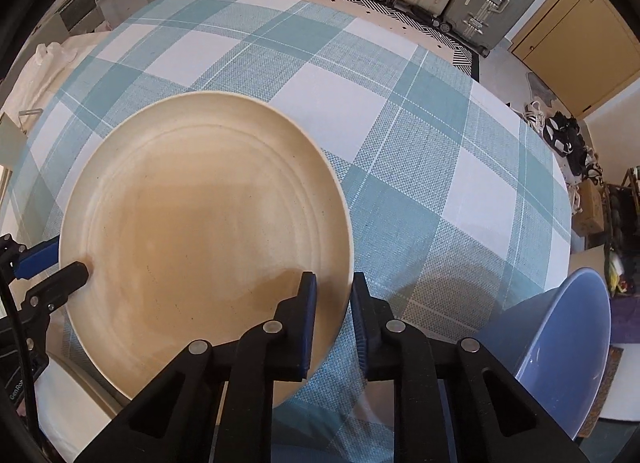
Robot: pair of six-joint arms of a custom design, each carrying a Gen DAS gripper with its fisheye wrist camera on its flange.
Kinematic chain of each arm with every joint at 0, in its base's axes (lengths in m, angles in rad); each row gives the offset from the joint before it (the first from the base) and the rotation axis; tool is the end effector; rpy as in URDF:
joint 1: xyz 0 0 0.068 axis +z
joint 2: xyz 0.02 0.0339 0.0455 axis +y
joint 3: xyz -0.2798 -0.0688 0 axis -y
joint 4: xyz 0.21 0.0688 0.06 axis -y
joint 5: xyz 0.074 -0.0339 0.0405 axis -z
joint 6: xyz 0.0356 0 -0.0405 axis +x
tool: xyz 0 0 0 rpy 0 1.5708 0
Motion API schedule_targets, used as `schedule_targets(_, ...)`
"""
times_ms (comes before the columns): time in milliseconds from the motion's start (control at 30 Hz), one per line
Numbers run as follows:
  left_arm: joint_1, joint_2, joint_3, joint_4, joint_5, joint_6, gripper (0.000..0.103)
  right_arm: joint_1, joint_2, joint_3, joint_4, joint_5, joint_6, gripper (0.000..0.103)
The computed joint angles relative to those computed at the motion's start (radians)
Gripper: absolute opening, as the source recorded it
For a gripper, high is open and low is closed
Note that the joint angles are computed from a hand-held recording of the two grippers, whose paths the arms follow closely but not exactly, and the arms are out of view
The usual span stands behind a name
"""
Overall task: Organize plates and bowls
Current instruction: 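Close the left tool on a cream plate rim while the right tool grips another plate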
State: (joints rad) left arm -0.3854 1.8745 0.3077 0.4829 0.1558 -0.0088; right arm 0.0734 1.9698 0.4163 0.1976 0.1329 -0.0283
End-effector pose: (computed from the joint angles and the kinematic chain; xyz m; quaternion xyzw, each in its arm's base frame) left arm 0.1977 -0.0862 0.0743 0.1995 0.9470 -0.1211 0.2209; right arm 0.2154 0.0111 0.0556 -0.0433 0.9911 -0.0636 0.1085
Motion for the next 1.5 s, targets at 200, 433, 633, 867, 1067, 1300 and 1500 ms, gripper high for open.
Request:
schedule_targets(200,0.018,-0.006,-0.008,0.005,0.009,0.009,0.021,0.017,-0.022,-0.016,0.013,0.006,0.012,0.014)
schedule_targets(433,0.034,-0.028,-0.013,-0.009,0.023,0.014,0.02,0.038,-0.026,-0.008,0.004,0.016,0.03,0.014)
schedule_targets(633,0.03,-0.008,-0.014,0.012,0.011,0.016,0.02,0.032,-0.001,0.008,-0.004,0.006,0.023,0.014)
schedule_targets(867,0.029,-0.006,-0.015,0.015,0.007,0.02,0.02,0.003,0.009,0.01,0.009,-0.025,0.013,0.015)
schedule_targets(1067,0.033,-0.012,-0.016,0.019,-0.014,0.02,0.02,-0.007,-0.018,-0.012,0.031,-0.059,0.013,0.014)
schedule_targets(1300,0.053,-0.084,-0.034,-0.004,-0.014,0.03,0.02,0.019,-0.091,-0.03,0.02,-0.063,0.044,0.014)
schedule_targets(1500,0.083,-0.206,-0.06,-0.071,-0.001,0.045,0.02,0.07,-0.212,-0.049,-0.049,-0.043,0.083,0.014)
